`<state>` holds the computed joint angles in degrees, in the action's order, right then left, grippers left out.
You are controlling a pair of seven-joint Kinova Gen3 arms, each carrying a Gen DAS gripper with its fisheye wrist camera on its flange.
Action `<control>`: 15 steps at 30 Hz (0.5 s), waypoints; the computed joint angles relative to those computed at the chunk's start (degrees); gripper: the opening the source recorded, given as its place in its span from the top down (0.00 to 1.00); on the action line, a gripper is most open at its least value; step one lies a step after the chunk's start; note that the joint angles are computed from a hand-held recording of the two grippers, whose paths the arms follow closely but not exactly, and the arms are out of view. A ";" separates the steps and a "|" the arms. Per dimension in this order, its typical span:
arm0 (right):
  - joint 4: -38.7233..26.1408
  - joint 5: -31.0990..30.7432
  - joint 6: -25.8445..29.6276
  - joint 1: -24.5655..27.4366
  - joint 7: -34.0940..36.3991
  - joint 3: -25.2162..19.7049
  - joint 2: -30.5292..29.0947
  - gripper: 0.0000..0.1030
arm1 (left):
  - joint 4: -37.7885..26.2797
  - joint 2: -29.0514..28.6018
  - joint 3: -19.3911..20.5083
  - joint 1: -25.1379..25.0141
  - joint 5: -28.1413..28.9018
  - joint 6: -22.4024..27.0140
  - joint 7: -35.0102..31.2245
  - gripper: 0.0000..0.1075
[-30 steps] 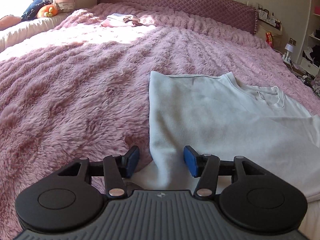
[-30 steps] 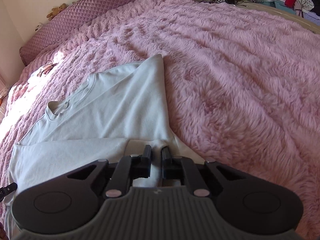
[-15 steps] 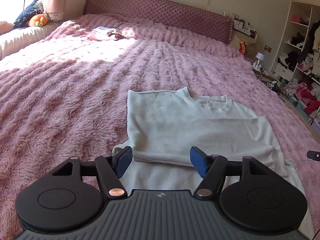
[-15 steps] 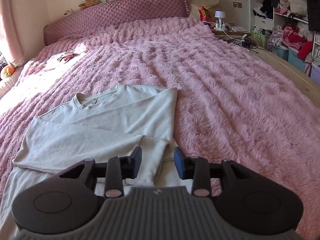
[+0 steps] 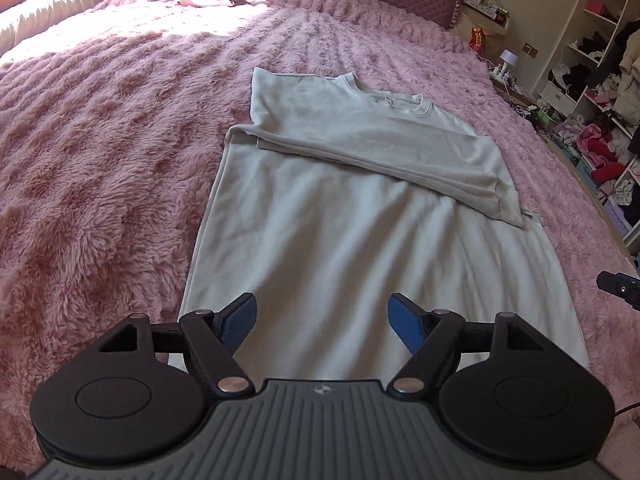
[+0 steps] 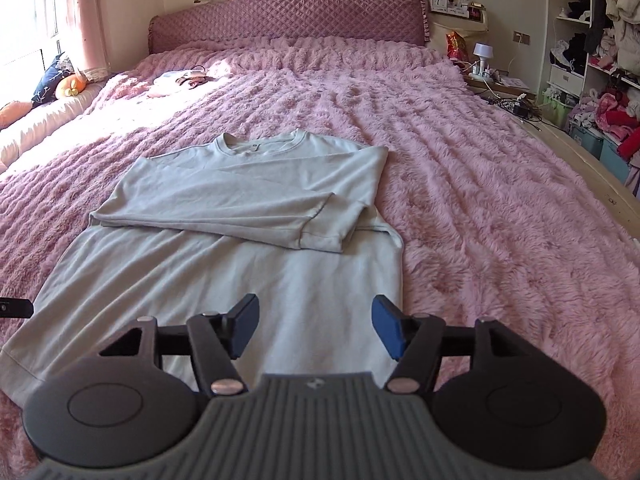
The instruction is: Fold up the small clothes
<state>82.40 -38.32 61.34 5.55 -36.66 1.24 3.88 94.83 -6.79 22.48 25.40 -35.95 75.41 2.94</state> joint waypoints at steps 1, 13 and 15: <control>1.02 -0.39 1.17 0.99 1.88 0.64 -0.52 0.42 | 1.22 -1.01 0.77 -0.22 0.62 0.10 1.65 0.19; 2.59 4.15 9.88 7.68 4.52 4.53 1.42 0.48 | 11.51 -11.49 6.36 -4.30 9.06 0.40 15.66 0.19; 2.02 4.83 10.63 7.78 3.80 3.89 2.25 0.52 | 12.94 -12.95 6.73 -5.40 10.25 -1.31 15.71 0.19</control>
<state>84.42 -33.48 71.97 13.33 -32.86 5.13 6.14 107.77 -19.74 29.21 20.00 -25.70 74.10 18.65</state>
